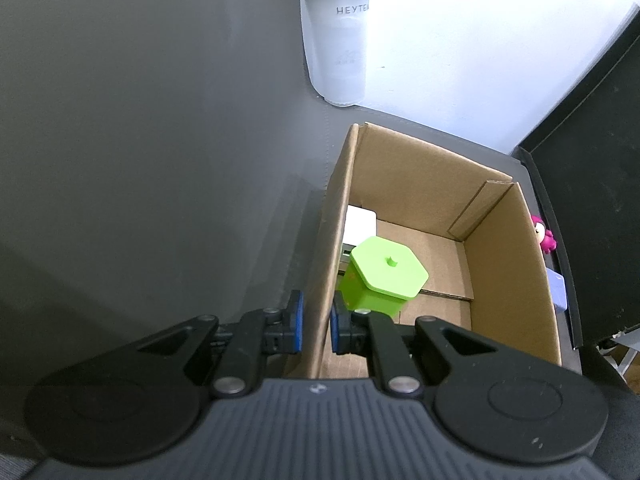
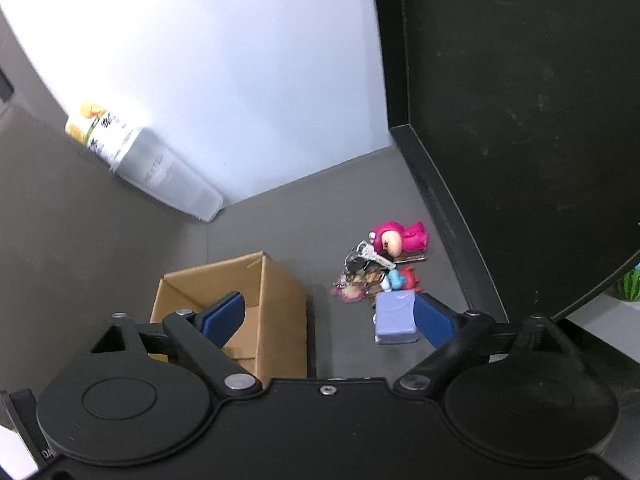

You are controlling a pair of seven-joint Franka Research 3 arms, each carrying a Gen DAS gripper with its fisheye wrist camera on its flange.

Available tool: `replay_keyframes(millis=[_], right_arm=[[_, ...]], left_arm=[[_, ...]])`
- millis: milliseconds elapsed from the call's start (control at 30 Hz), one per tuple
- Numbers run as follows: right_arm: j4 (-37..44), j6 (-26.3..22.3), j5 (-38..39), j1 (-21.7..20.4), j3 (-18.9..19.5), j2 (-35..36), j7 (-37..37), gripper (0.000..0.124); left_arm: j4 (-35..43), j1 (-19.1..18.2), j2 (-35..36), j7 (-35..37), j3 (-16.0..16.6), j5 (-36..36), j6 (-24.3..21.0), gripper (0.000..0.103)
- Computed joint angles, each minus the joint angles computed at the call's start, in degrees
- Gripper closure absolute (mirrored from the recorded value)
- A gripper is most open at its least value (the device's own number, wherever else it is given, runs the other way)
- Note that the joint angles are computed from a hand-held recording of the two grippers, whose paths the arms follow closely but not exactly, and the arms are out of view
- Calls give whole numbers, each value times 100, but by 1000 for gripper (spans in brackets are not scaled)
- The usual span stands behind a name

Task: Organize rigid objects
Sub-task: 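Move the right gripper to the blue figure and glass jar by the keys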

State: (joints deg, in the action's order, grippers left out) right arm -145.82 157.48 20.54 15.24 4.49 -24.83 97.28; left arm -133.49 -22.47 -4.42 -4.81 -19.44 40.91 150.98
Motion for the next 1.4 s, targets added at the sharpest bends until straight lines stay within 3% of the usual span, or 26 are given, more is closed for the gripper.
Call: replay_keyframes(millis=[100, 433, 800, 1100, 1400], right_arm=[[53, 40, -177, -166, 47, 56, 88, 21], [214, 37, -586, -416, 57, 371, 264, 21], [439, -189, -1535, -628, 211, 1132, 634, 21], [687, -261, -2244, -553, 169, 1584, 977, 21], [1212, -449, -2713, -285, 11, 2289, 263, 21]], left_arm=[[24, -5, 20, -20, -5, 11, -34, 91], [30, -19, 34, -58, 7, 24, -38, 91], [-8, 10, 0, -29, 18, -38, 21, 91], [19, 12, 28, -12, 13, -54, 4, 91], [44, 2, 45, 38, 23, -93, -21, 91]])
